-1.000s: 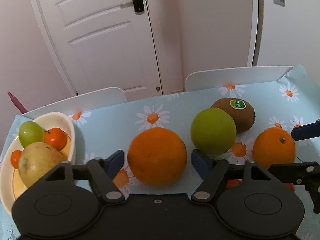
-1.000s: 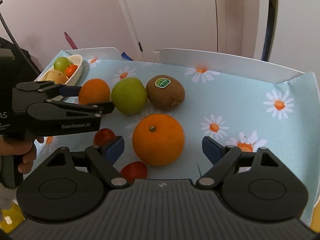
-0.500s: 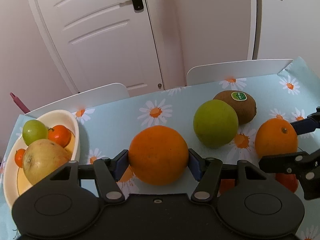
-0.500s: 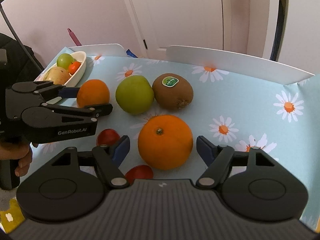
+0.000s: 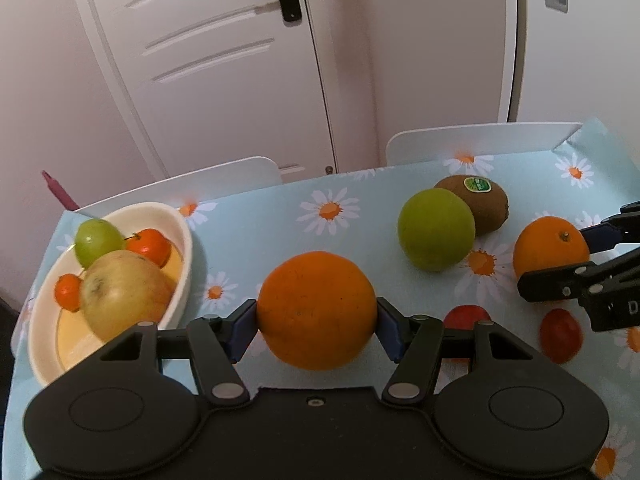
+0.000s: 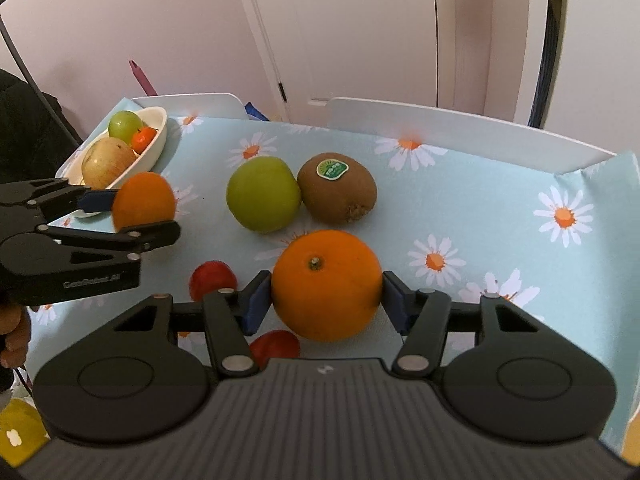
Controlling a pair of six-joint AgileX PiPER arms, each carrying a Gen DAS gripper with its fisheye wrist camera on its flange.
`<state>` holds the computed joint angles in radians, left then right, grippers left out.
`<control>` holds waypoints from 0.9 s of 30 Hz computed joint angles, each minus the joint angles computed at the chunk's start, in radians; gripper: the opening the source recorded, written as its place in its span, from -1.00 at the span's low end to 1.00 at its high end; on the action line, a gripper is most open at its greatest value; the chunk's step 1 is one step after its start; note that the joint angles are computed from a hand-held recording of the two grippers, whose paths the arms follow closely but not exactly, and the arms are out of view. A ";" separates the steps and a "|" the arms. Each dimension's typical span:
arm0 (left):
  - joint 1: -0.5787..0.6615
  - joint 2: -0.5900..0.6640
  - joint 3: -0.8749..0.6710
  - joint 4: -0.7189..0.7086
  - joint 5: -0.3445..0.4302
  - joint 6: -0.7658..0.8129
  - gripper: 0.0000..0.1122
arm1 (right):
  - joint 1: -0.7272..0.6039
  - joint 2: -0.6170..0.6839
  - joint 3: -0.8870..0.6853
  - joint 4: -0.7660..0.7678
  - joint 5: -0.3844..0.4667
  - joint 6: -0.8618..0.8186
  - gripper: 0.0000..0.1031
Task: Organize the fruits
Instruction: 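Close the left tool on the large orange while the right tool grasps the other orange, then carry the orange into the bowl and open the left tool while the right tool releases its orange there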
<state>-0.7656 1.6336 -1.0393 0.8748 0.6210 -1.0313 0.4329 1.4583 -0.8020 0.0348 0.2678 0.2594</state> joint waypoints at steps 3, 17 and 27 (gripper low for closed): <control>-0.013 -0.037 0.014 -0.006 0.028 -0.013 0.17 | 0.015 -0.029 -0.006 -0.044 0.022 0.047 0.43; -0.086 -0.266 0.041 -0.032 0.230 -0.021 0.17 | 0.185 -0.113 -0.167 -0.276 0.227 0.299 0.42; 0.048 -0.443 0.087 -0.117 0.216 0.159 0.17 | 0.393 0.018 -0.407 -0.487 0.372 0.586 0.42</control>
<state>-0.7180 1.1908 -0.9528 0.7576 0.8374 -0.8724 0.8256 1.4762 -1.2085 -0.4522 0.6403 0.8454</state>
